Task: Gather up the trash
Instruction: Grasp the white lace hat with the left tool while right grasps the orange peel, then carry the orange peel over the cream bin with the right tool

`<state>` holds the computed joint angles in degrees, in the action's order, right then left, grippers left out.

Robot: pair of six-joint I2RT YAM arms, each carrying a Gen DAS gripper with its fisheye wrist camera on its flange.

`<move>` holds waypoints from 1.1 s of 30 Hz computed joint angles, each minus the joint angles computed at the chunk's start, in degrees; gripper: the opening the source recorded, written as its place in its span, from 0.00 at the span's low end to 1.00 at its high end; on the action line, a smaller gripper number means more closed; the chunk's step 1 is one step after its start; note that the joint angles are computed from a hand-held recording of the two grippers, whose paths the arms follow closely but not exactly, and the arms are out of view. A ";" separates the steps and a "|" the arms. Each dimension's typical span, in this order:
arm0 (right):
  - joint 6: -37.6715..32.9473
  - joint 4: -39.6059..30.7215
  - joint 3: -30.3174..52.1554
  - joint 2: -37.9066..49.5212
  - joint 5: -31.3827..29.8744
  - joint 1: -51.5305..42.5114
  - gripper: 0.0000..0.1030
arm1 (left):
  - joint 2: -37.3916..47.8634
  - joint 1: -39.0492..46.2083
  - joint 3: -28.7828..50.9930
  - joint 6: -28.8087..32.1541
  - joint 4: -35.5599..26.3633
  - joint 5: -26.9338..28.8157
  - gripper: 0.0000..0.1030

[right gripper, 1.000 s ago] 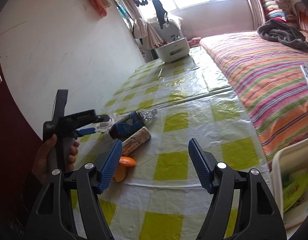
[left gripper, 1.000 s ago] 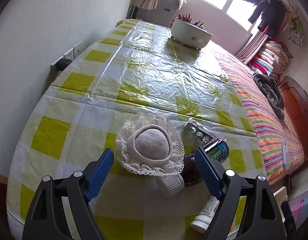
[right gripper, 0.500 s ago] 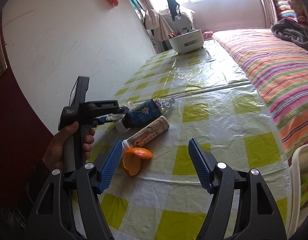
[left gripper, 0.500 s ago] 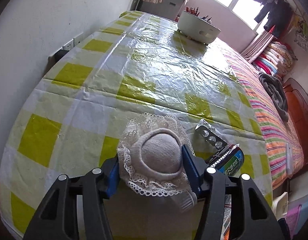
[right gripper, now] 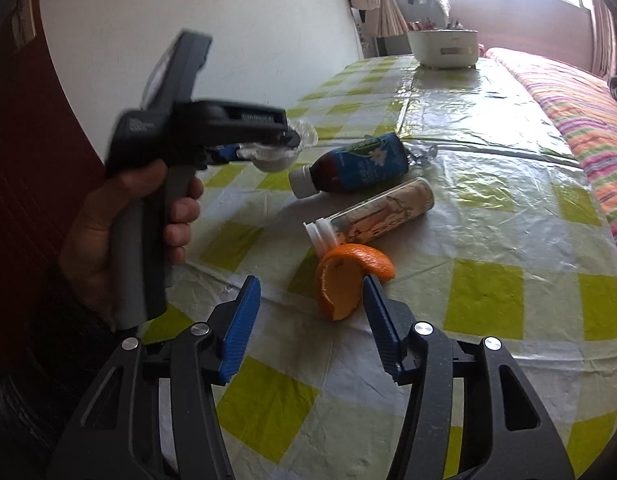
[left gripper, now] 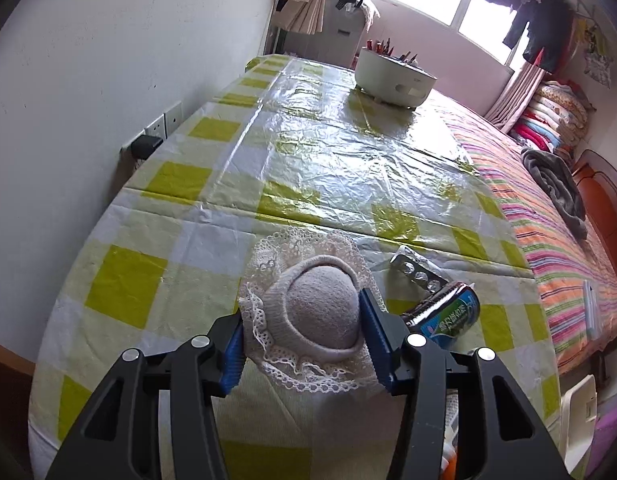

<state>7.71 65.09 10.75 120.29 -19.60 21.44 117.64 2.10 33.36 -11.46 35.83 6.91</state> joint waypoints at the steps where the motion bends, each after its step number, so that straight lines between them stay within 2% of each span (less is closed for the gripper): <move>1: -0.03 -1.05 0.74 0.05 0.59 0.75 0.45 | -0.63 -0.11 -0.74 0.15 0.44 -0.03 0.48; 5: -0.63 -5.92 4.29 1.17 1.58 1.96 0.39 | -2.70 -0.55 -2.89 0.48 1.30 0.50 0.48; 6: -0.58 -7.17 5.18 1.51 2.13 2.24 0.32 | -3.19 -0.67 -3.31 0.70 1.35 0.60 0.48; 7: -0.75 -8.03 6.01 2.18 2.12 2.12 0.21 | -3.56 -0.73 -3.83 0.72 1.70 0.63 0.48; 9: -0.78 -8.49 6.81 3.22 1.14 1.46 0.10 | -4.44 -1.00 -4.93 0.79 2.46 0.49 0.48; 10: -0.87 -8.40 7.01 3.66 0.98 1.31 0.08 | -4.96 -1.18 -5.56 0.97 2.87 0.31 0.48; 16: -1.34 -3.92 3.38 2.37 -1.49 -2.43 0.07 | -7.82 -2.34 -9.29 0.50 5.63 0.46 0.48; 27: -7.02 -0.75 -3.57 -1.96 -9.72 -18.30 0.07 | -11.70 -9.19 -13.80 -0.27 9.53 -2.14 0.48; 33: -7.27 2.43 -4.70 -0.61 -10.13 -21.59 0.07 | -12.62 -13.06 -14.80 -0.80 10.43 -3.39 0.48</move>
